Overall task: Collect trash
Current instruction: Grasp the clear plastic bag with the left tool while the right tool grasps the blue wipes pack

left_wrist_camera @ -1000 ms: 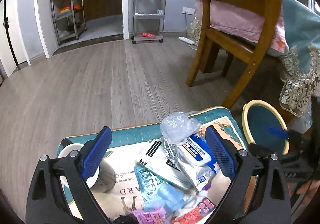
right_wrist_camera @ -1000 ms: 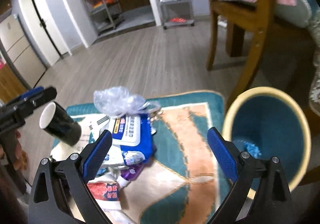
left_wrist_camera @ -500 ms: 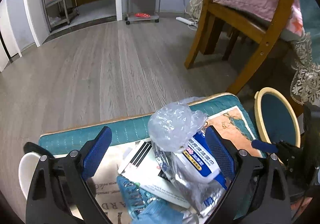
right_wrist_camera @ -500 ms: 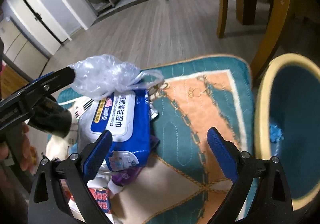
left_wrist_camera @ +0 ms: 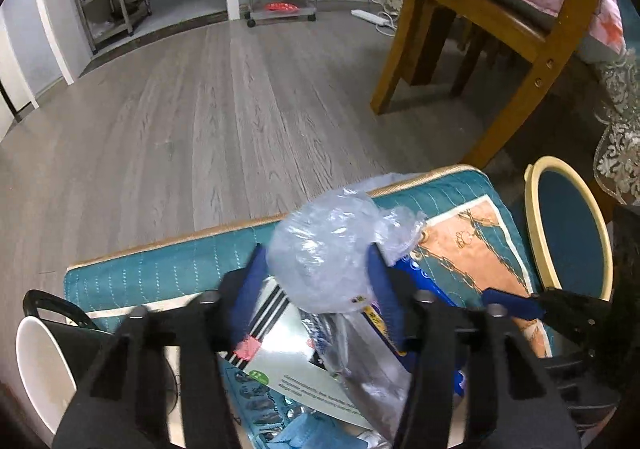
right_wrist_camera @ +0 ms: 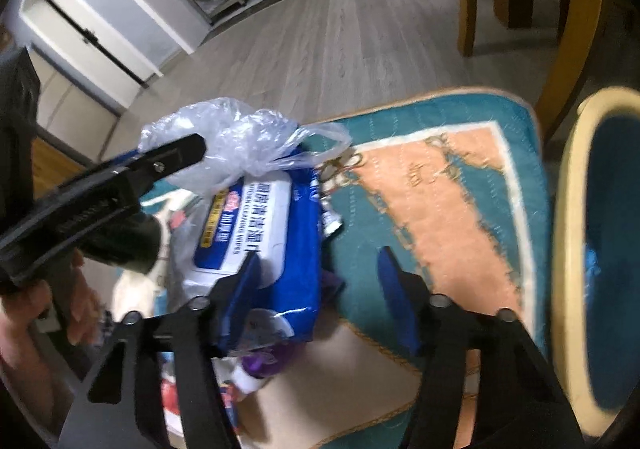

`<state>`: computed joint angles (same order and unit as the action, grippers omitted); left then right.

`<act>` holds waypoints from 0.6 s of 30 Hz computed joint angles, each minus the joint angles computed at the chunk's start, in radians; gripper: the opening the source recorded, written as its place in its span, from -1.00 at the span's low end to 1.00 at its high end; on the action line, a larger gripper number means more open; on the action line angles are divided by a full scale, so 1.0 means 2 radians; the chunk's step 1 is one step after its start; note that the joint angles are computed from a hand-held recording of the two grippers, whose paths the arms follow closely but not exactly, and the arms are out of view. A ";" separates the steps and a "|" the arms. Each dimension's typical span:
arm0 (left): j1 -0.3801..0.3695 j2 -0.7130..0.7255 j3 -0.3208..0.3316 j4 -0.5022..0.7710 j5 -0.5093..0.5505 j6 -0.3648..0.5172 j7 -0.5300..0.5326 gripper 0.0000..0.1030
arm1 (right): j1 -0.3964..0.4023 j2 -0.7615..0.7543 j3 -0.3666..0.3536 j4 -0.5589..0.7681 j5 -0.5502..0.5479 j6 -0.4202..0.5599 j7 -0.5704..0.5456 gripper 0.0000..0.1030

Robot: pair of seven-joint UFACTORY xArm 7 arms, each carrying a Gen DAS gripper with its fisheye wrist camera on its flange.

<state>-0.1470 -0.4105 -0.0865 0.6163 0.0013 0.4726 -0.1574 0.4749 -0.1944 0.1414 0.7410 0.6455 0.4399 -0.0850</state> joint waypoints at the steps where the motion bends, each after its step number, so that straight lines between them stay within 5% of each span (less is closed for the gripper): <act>1: -0.001 0.001 0.000 0.001 0.000 0.001 0.001 -0.28 | 0.006 0.001 -0.007 0.001 0.027 0.005 -0.014 -0.05; 5: -0.009 -0.001 0.003 0.005 -0.009 0.013 0.011 -0.50 | 0.011 0.005 -0.016 0.007 0.094 0.019 -0.053 -0.32; 8: -0.008 -0.005 0.002 0.004 -0.006 0.020 0.016 -0.57 | 0.006 0.006 -0.017 0.010 0.133 0.039 -0.075 -0.72; 18: 0.002 -0.063 -0.009 -0.013 0.007 0.009 -0.007 -0.68 | -0.001 -0.050 0.011 -0.006 0.030 0.003 0.002 -0.92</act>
